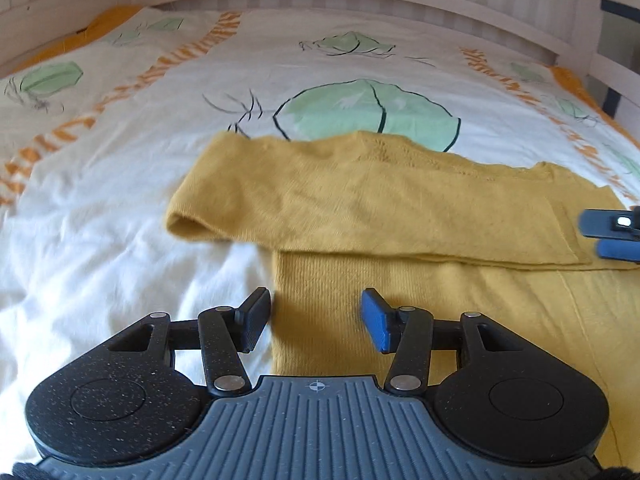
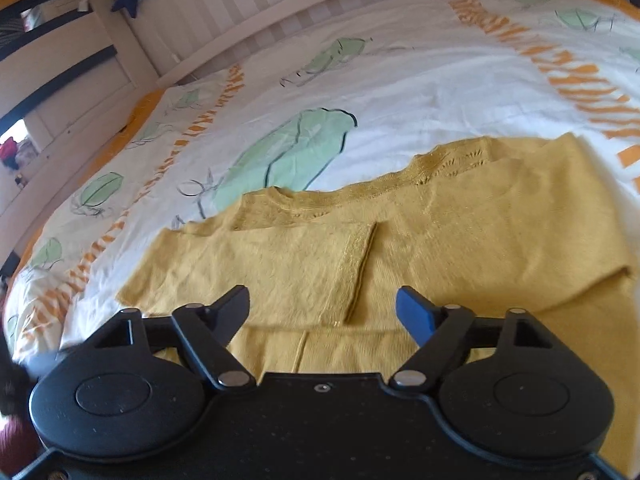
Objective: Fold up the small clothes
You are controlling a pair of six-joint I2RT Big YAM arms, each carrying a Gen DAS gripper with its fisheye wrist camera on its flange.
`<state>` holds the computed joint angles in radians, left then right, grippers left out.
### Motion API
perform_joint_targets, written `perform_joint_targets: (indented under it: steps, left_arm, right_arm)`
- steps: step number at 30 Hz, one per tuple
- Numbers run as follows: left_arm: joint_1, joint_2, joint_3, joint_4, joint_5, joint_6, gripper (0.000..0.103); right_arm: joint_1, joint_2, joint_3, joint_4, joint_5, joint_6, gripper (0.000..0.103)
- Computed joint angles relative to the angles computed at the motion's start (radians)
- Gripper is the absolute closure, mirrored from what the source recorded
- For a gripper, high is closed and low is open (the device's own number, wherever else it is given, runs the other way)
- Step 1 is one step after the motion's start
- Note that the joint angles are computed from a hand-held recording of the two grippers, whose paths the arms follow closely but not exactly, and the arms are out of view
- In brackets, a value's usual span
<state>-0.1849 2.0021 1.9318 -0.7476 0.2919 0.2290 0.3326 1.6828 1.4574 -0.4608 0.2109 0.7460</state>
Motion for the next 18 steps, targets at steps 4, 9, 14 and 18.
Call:
perform_joint_targets:
  steps: [4,9,14,18]
  left_arm:
    - [0.007,-0.006,-0.028,0.028,0.012,-0.009,0.053]
    - [0.005,-0.007,-0.034,0.041,0.012,-0.028,0.052]
    - [0.007,0.005,-0.001,0.013,0.026,-0.058,0.052]
    - [0.003,0.014,0.027,0.016,0.031,-0.082,0.052]
  right_arm:
    - [-0.016,0.037,0.031,-0.010,-0.022,0.003,0.033]
    - [-0.030,0.077,0.092,-0.047,-0.076,0.017,0.082]
    - [-0.035,0.104,0.179,-0.087,-0.124,-0.010,0.089]
    - [-0.050,0.083,0.235,-0.066,-0.146,-0.020,0.089]
